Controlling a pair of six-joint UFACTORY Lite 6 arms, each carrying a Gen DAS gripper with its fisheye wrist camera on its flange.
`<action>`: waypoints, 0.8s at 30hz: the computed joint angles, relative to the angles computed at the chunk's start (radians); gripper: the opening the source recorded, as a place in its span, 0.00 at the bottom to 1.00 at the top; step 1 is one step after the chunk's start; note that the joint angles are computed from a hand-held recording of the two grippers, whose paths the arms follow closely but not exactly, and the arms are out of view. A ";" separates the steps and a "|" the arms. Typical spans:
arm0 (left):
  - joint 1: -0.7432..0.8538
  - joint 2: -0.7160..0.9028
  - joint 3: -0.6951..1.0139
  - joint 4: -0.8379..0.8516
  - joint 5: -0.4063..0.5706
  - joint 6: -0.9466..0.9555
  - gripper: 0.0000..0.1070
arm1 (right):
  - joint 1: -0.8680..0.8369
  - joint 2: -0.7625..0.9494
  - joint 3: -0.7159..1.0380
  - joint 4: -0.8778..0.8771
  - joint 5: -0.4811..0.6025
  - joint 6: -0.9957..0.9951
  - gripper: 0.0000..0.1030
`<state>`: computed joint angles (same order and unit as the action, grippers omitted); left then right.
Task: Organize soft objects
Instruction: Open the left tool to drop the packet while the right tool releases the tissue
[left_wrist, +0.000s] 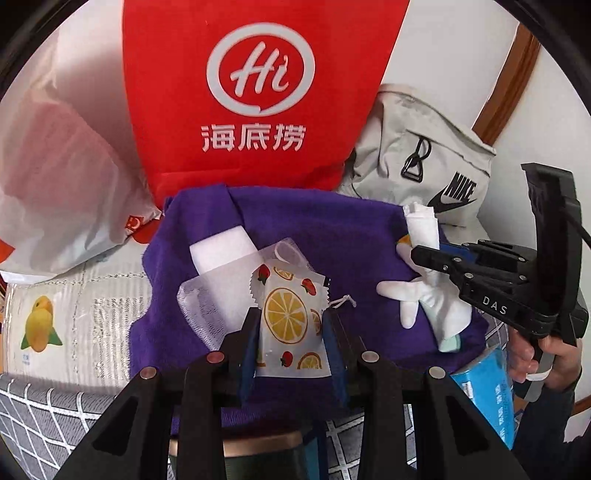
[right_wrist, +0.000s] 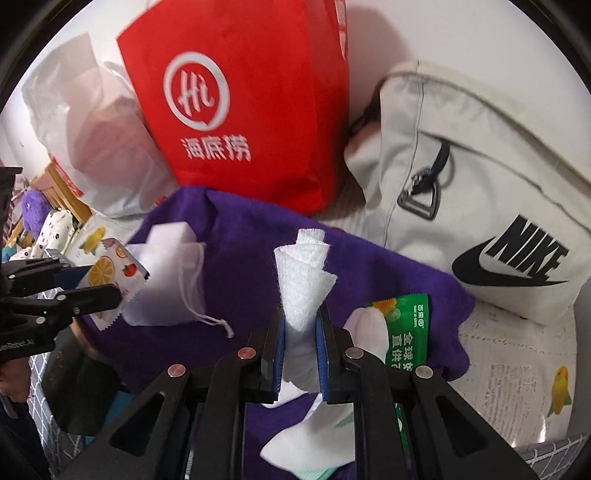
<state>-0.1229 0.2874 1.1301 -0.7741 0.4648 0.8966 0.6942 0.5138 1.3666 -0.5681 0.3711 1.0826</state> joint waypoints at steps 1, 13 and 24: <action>-0.004 0.019 0.013 0.002 0.005 -0.001 0.30 | -0.006 0.012 0.007 0.022 0.001 -0.022 0.15; -0.075 0.120 0.078 0.110 -0.023 -0.106 0.30 | -0.013 0.036 0.013 0.076 0.006 -0.100 0.23; -0.100 0.110 0.080 0.199 -0.050 -0.217 0.58 | 0.020 -0.068 -0.079 -0.023 0.026 0.015 0.46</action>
<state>-0.2233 0.3976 1.2100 -0.5749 0.4145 0.6798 0.7138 0.4454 1.2873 -0.5912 0.3975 1.0978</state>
